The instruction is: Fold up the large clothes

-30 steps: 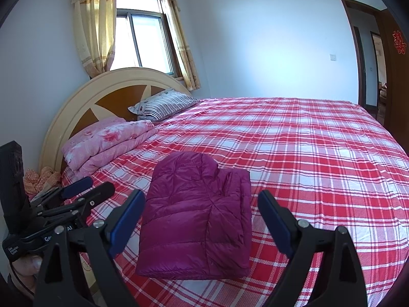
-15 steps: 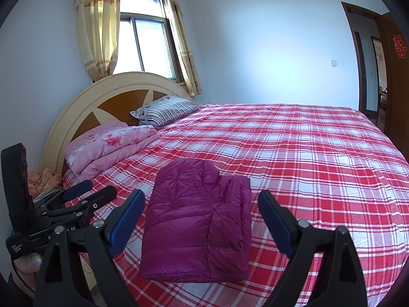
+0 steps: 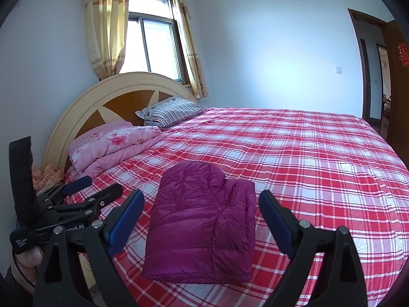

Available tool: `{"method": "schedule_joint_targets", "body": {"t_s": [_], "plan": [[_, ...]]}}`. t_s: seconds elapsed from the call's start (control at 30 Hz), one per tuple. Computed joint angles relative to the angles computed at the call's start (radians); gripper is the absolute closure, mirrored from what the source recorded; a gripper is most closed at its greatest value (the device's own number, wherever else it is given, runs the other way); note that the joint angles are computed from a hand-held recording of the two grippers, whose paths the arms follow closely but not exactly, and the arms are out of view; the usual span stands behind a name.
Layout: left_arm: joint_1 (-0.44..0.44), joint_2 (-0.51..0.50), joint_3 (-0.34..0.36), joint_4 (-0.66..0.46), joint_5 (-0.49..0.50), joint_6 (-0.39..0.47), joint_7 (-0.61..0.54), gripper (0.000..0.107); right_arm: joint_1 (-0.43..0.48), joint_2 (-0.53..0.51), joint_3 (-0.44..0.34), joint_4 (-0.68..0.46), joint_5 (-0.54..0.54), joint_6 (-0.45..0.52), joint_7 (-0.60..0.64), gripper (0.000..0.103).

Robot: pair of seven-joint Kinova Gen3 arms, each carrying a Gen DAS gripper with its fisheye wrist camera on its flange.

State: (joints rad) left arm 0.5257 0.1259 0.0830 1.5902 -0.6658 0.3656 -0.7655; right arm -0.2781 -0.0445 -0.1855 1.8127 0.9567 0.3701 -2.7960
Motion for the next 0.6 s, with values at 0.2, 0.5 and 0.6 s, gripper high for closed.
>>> {"method": "schedule_joint_targets", "body": {"t_s": [0.2, 0.5, 0.6], "plan": [[-0.003, 0.003, 0.001, -0.001, 0.006, -0.001, -0.006, 0.011, -0.001, 0.000, -0.001, 0.004, 0.002, -0.002, -0.005, 0.009], [0.007, 0.009, -0.008, -0.003, -0.005, 0.006, 0.007, 0.011, -0.004, 0.004, 0.002, 0.005, -0.003, 0.000, -0.006, 0.009], [0.021, 0.009, -0.018, 0.003, -0.041, 0.003, 0.039, 0.011, -0.005, 0.004, 0.004, 0.006, -0.012, 0.001, 0.002, 0.009]]}}
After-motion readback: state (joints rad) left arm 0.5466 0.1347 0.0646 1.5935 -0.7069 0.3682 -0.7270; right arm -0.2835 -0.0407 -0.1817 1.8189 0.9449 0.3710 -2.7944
